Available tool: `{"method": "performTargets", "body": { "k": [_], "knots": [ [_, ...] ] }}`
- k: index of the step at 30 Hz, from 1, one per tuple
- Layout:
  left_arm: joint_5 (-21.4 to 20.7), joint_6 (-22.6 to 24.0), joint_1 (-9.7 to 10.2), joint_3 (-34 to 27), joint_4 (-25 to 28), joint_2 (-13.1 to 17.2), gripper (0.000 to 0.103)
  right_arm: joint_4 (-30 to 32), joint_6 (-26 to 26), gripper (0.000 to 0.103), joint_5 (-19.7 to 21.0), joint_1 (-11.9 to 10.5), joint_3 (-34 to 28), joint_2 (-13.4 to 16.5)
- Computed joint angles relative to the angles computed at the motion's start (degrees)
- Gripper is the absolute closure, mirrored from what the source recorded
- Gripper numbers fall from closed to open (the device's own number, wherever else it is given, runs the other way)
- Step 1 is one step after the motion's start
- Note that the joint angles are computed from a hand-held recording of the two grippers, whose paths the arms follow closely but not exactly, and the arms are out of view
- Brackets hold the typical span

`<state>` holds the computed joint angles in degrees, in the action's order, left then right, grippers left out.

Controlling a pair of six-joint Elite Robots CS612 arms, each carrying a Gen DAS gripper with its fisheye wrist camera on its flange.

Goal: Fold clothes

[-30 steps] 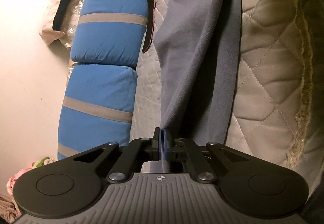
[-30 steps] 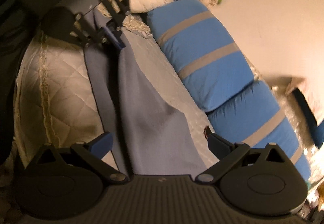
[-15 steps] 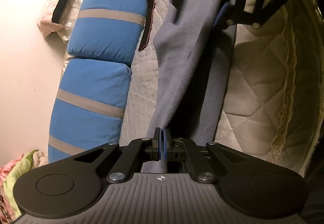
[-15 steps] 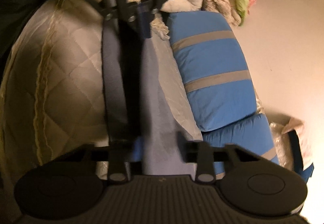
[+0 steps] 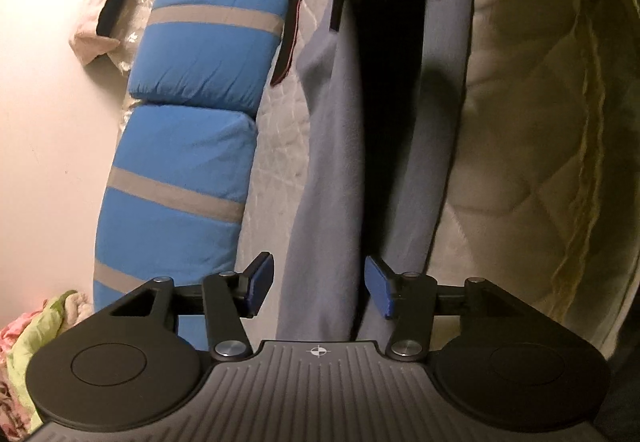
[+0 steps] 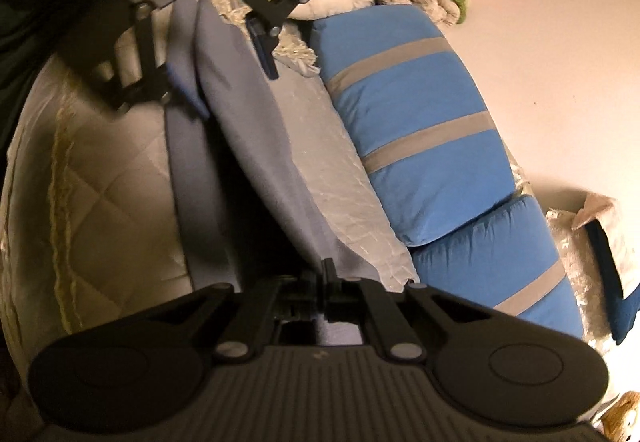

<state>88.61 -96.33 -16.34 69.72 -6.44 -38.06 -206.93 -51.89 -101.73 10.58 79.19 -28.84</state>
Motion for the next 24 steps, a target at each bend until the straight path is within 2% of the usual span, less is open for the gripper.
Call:
{"method": "performTargets", "body": {
  "k": [1,5,11,19,24],
  "knots": [
    [0.8,-0.5,0.01,0.0,0.3,-0.1,0.047,-0.1,0.1,0.088,0.0,0.0,-0.1,0.0],
    [2.6,-0.6,-0.13,-0.2,-0.2,0.2,0.046,-0.2,0.8,0.088,0.1,-0.1,0.1,-0.1],
    [-0.6,2.8,-0.34,-1.4,-4.9,1.7,0.046,-0.7,2.4,0.088,0.1,0.0,0.6,-0.4],
    [-0.4,9.0,1.96,-5.7,-1.3,3.5,0.046,-0.8,3.3,0.088,0.7,-0.2,0.8,-0.6],
    [-2.7,9.5,3.52,-9.5,1.5,5.1,0.047,-0.9,3.5,0.088,0.9,-0.2,0.8,-0.6]
  ]
}}
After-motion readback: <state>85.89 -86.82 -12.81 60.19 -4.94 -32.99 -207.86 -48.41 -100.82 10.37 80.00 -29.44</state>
